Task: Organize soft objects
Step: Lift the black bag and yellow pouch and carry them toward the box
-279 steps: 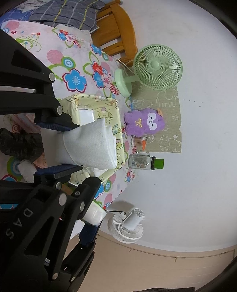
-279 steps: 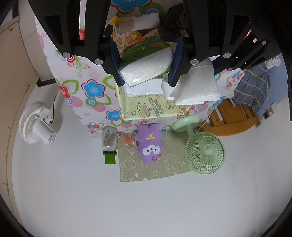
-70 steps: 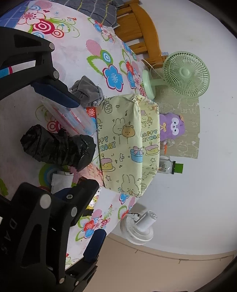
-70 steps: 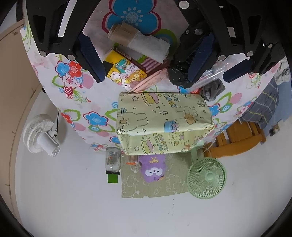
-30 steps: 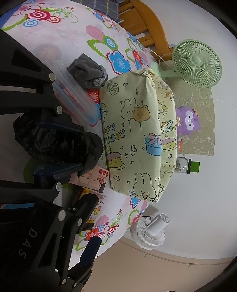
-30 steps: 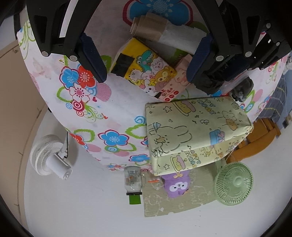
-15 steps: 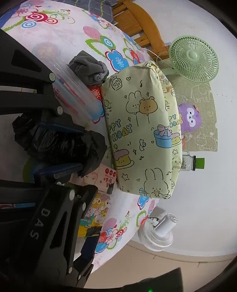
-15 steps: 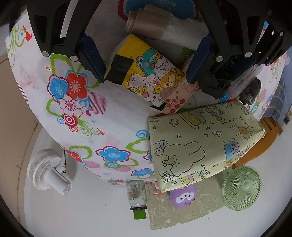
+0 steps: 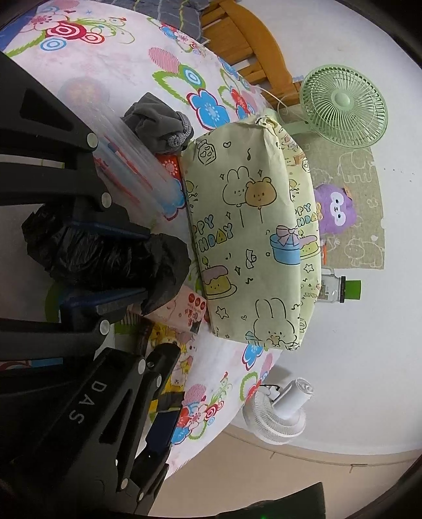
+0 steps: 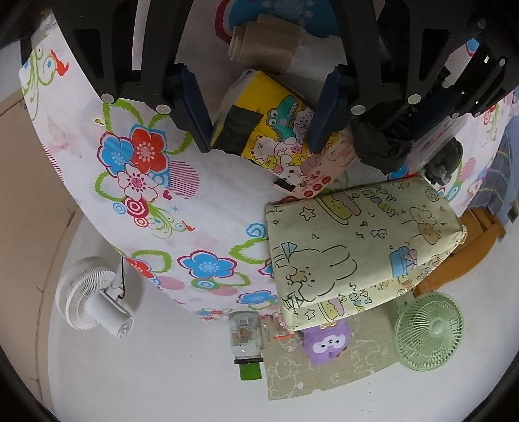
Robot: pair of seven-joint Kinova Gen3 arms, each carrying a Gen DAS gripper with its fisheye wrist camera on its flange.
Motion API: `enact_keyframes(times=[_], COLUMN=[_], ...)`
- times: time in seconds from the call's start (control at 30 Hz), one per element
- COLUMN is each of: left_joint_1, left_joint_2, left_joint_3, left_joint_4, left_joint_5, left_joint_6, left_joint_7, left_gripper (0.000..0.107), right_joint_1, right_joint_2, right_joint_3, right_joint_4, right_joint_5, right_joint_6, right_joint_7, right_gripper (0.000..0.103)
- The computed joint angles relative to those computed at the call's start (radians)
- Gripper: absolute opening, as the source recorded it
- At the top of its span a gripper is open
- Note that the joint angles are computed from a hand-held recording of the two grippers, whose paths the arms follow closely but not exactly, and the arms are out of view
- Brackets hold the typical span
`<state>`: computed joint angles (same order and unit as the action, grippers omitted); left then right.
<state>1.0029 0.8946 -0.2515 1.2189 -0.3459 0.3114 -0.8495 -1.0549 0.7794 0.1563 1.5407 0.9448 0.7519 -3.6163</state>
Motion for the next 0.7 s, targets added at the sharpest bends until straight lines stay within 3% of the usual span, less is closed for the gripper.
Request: enact_keyframes(times=[0.1, 0.17, 0.23, 0.37, 0.7], left_joint_1=[0.004, 0.009, 0.008, 0.014, -0.013], left_joint_2=[-0.006, -0.009, -0.013, -0.017, 0.006], left_joint_3=[-0.004, -0.011, -0.011, -0.025, 0.017], left_joint_4=[0.009, 0.015, 0.023, 0.034, -0.015], left_joint_5=[-0.003, -0.005, -0.006, -0.011, -0.026], left_joint_6=[0.001, 0.003, 0.002, 0.003, 0.055], left_joint_7=[0.003, 0.009, 0.015, 0.030, 0.012], left_gripper=[0.029, 0.029, 0.029, 0.029, 0.029], right_joint_1=[0.006, 0.005, 0.000, 0.006, 0.042], right_joint_2=[-0.006, -0.004, -0.003, 0.005, 0.027], right_joint_3=[-0.009, -0.011, -0.007, -0.014, 0.001], right_joint_4=[0.001, -0.006, -0.007, -0.023, -0.043], right_joint_5=[-0.002, -0.007, -0.001, -0.003, -0.079], right_joint_6=[-0.006, 0.005, 0.005, 0.002, -0.077], right_joint_7=[0.020, 0.035, 0.038, 0.061, 0.110], right_gripper=[0.067, 0.075, 0.091, 0.092, 0.092])
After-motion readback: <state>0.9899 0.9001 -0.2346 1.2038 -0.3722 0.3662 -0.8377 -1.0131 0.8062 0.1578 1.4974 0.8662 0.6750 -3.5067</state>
